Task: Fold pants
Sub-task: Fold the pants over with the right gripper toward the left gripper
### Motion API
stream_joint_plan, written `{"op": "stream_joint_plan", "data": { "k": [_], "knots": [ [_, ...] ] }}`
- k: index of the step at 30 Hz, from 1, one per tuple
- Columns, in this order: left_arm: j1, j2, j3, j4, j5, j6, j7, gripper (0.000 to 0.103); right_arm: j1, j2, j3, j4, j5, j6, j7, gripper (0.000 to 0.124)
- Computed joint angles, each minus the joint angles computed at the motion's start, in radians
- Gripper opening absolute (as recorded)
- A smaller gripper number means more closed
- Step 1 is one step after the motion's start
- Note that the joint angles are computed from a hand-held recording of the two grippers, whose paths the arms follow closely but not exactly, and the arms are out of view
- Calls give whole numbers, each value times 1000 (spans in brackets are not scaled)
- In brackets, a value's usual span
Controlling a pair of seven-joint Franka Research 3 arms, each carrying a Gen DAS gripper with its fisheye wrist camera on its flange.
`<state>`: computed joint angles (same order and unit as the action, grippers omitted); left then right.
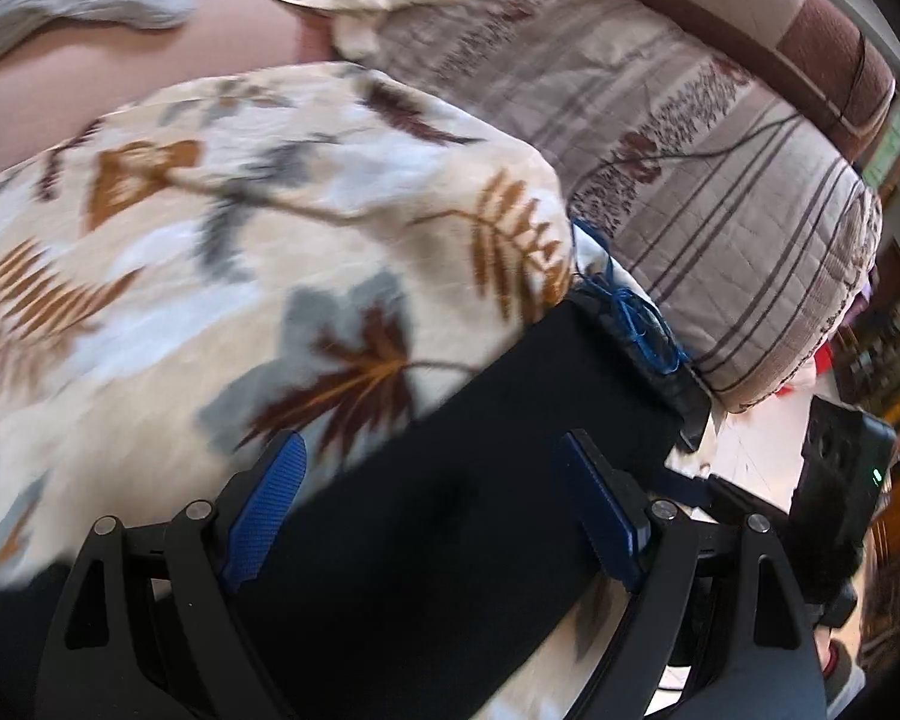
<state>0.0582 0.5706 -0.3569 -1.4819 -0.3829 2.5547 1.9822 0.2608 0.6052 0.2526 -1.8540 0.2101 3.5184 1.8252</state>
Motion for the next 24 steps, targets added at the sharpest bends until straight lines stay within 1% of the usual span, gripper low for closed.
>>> {"op": "stream_joint_plan", "data": {
  "k": [1,2,4,5,7,9,10,11,12,13,14,15,16,17,18,19,20,21,23,24],
  "knots": [
    [-6,27,-1,37,9,-22,4,87,-28,13,28,7,-24,16,11,76],
    [-18,75,-3,106,23,-64,10,87,-47,24,46,14,-42,28,24,77],
    [-38,145,-3,212,42,-121,7,87,-92,50,89,26,-94,60,58,79],
    [-49,179,-1,265,51,-147,-2,87,-103,60,96,32,-114,69,73,79],
    [-80,268,7,403,73,-229,-31,87,-116,76,103,45,-148,85,98,79],
    [-105,333,15,502,95,-283,-47,86,-118,86,101,55,-171,98,120,79],
    [-115,351,19,528,105,-292,-47,86,-112,90,94,61,-177,102,125,79],
    [-121,350,20,520,113,-269,-35,86,-105,93,84,68,-180,100,127,79],
    [-125,338,18,494,123,-234,-7,86,-82,92,60,75,-167,94,117,78],
    [-131,341,18,500,133,-236,3,86,-66,92,43,80,-157,92,108,74],
    [-134,346,17,506,139,-235,11,85,-46,91,22,86,-138,86,96,65],
    [-137,346,15,504,142,-229,18,84,-21,91,-4,95,-107,77,82,50],
    [-139,345,14,501,145,-223,24,81,-23,95,-3,101,-100,71,81,41],
    [-140,344,13,498,146,-218,28,79,-40,102,12,106,-100,71,93,27],
    [-139,342,10,493,145,-213,32,78,-84,114,55,105,-132,82,119,21],
    [-138,338,8,486,142,-209,30,76,-127,125,97,105,-170,90,148,19],
    [-135,334,6,483,137,-212,25,75,-135,125,103,104,-185,92,163,15],
    [-128,329,0,479,127,-219,18,75,-108,112,76,101,-167,87,148,14],
    [-102,304,-12,447,104,-208,13,75,-49,82,18,88,-126,87,114,13],
    [-89,268,-7,406,90,-196,10,75,-36,72,7,80,-116,96,102,13]
  ]
}}
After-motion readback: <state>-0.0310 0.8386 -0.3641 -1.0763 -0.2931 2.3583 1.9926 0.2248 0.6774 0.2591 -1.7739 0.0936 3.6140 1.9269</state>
